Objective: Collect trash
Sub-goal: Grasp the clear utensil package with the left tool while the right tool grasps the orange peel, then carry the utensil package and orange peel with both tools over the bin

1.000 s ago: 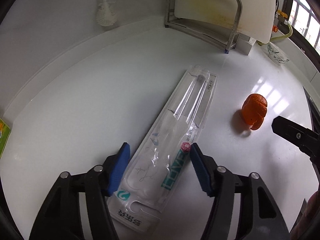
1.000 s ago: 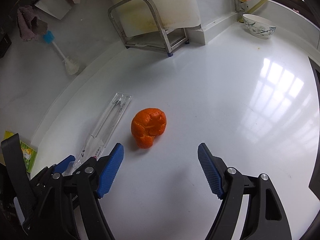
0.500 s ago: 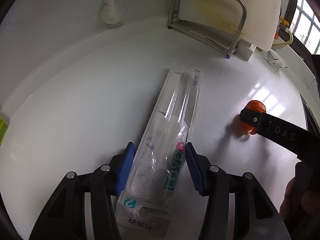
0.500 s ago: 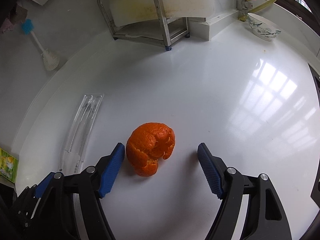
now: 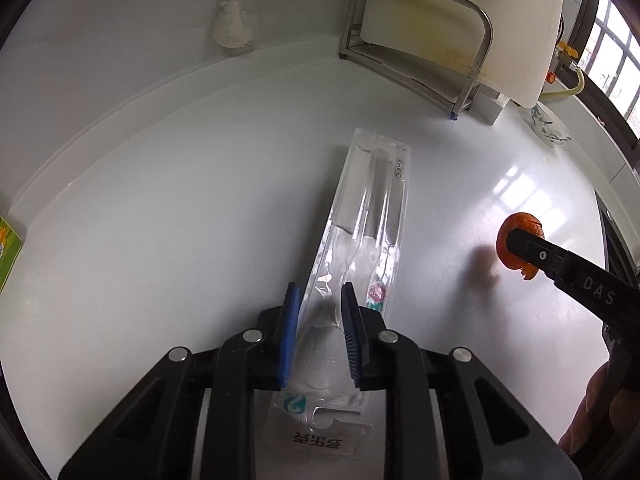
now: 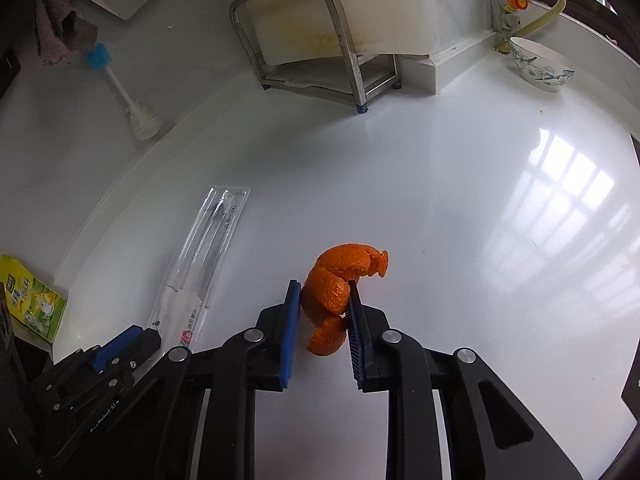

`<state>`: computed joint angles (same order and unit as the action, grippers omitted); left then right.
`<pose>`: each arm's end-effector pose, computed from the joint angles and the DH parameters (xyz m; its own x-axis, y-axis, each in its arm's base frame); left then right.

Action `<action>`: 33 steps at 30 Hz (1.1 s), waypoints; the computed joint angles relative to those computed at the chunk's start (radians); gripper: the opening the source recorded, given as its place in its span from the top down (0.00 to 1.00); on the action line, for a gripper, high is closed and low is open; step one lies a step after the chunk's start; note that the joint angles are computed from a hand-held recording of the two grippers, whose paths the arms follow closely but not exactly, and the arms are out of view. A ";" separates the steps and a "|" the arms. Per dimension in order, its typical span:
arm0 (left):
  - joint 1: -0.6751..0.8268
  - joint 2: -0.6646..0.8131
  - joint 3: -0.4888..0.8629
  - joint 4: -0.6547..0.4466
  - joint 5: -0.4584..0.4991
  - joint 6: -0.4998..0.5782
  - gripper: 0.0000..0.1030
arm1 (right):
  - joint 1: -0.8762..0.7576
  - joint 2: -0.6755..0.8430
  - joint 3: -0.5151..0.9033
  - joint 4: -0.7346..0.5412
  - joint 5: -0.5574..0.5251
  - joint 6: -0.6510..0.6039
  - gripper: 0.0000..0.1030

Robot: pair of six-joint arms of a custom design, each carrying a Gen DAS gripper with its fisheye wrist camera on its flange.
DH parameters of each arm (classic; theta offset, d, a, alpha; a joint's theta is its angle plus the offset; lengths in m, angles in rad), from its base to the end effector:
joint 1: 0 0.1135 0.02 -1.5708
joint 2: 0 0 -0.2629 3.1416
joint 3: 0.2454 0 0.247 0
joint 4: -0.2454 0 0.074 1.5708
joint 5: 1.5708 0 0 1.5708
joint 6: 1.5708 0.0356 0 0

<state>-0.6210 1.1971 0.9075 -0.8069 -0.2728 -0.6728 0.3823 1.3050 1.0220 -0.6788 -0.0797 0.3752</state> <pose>0.1847 -0.1203 0.2510 -0.8527 -0.1279 -0.5066 -0.0909 0.9911 -0.0972 0.2405 0.0998 0.2681 -0.8598 0.0480 -0.5083 -0.1064 0.9569 0.2704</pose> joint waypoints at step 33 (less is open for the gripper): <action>-0.058 0.087 -0.008 0.065 -0.045 0.079 0.30 | -0.028 -0.194 -0.071 -0.099 -0.004 0.031 0.79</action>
